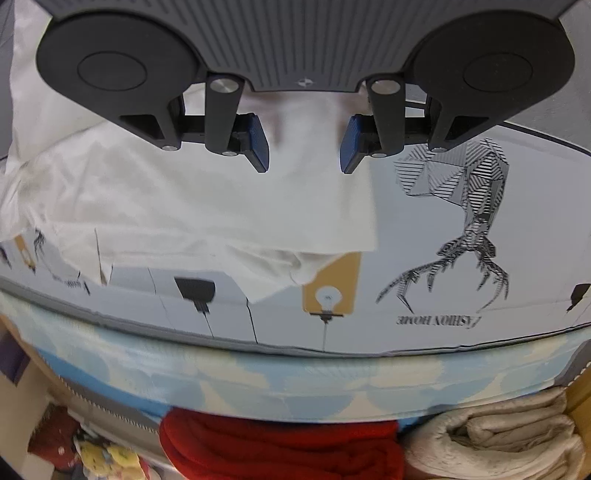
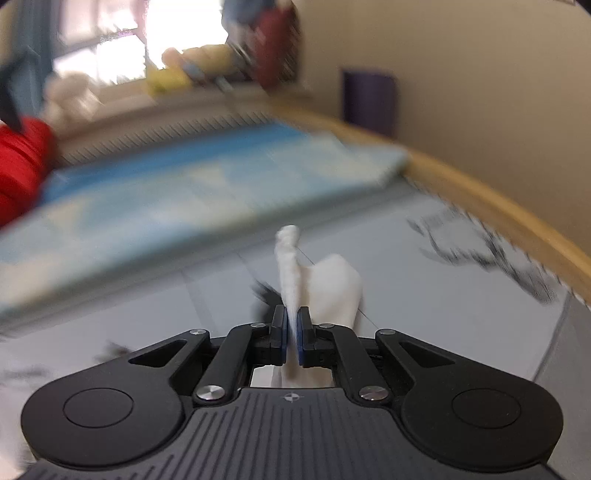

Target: Fold small clothes

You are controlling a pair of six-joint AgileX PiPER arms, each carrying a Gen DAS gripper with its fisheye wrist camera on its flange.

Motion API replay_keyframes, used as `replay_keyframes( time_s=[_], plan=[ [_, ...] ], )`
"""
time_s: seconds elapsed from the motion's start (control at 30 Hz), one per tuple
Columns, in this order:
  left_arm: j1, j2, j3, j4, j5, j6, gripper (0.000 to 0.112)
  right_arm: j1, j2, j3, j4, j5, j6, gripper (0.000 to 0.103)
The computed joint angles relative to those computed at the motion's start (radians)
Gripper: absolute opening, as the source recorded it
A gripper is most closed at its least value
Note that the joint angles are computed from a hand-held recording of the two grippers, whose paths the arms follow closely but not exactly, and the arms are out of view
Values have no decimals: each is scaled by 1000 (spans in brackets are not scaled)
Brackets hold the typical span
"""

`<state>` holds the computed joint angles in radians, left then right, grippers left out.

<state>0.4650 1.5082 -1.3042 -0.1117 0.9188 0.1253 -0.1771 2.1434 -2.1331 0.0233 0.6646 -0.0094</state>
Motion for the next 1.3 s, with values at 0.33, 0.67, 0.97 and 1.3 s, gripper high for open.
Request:
replay_keyframes(
  time_s=[0.33, 0.67, 0.97, 1.3],
  plan=[
    [181, -29, -52, -125, 56, 68, 47, 321, -506, 487, 573, -120, -509, 5],
    [297, -11, -118, -222, 124, 109, 47, 947, -415, 583, 554, -42, -353, 12],
    [311, 5, -101, -278, 152, 133, 47, 902, -579, 646, 236, 216, -137, 41],
    [177, -21, -53, -181, 88, 54, 47, 535, -646, 846, -76, 51, 185, 54]
  ],
)
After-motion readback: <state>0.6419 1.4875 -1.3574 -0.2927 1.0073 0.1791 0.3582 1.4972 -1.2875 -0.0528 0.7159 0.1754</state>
